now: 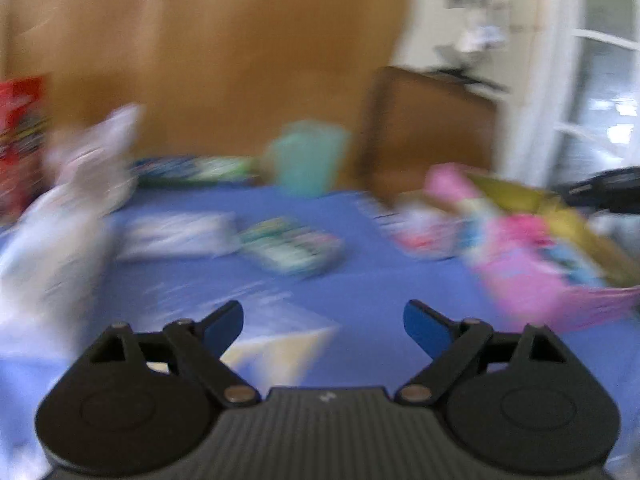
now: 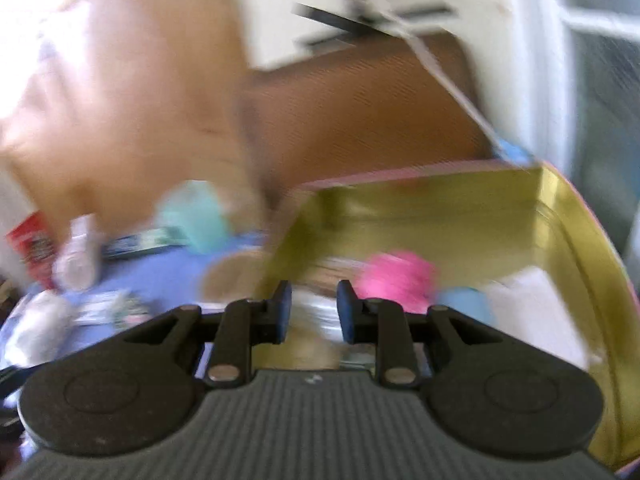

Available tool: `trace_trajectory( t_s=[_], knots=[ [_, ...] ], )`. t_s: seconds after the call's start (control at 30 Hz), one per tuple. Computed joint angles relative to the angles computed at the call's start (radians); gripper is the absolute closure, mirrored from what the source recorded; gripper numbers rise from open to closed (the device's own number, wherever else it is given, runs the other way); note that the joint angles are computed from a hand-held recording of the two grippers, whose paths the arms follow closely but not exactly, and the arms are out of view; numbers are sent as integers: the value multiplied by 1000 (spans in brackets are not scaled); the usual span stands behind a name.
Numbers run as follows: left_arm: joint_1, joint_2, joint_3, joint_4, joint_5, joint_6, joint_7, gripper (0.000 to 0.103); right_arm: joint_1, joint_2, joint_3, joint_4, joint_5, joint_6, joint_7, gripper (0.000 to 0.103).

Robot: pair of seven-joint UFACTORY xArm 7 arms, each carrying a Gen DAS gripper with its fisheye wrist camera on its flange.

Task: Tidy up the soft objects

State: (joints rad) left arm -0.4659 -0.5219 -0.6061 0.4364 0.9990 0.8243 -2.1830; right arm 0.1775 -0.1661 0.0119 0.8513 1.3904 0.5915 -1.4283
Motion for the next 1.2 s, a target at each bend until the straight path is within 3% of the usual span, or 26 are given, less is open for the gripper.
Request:
trace_trajectory(
  t_s=[0.1,0.2,0.27,0.33,0.43,0.53,0.63,0.73,0.87,1.0,1.1,1.2],
  knots=[
    [-64,-130,10,-122,-120,43,-33,13,42,-86,21,-56,-25,72,-23,73],
    [-77,-203,-40,-184,-183,89,-102,12,118,-120,64,-86,-27,84,-49,61],
    [-92,-277,-51,-244,-196,52,-183,12,183,-89,114,-70,-23,57,-50,57],
    [-104,-315,-97,-258,-222,83,-224,12,239,-1,156,-6,-39,52,-8,56],
    [-109,-326,-124,-256,-234,94,-242,12,318,185,244,141,-122,-96,155,56],
    [-99,-306,-139,-240,-233,107,-235,12,388,395,285,311,-336,-254,438,55],
    [-95,-280,-152,-217,-229,131,-225,12,483,534,239,429,-576,-366,661,43],
    [-94,-280,-134,-225,-214,122,-222,12,542,602,176,484,-734,-374,801,39],
    [-104,-298,-125,-241,-212,118,-232,11,368,583,338,456,-671,-319,686,39],
    [-108,-299,-131,-238,-216,134,-231,10,237,497,436,374,-633,-199,568,39],
    [-110,-289,-140,-227,-221,158,-231,10,186,403,459,274,-516,-153,396,39],
    [-126,-300,-163,-227,-223,189,-256,8,194,333,446,207,-421,-144,301,39]
  ],
)
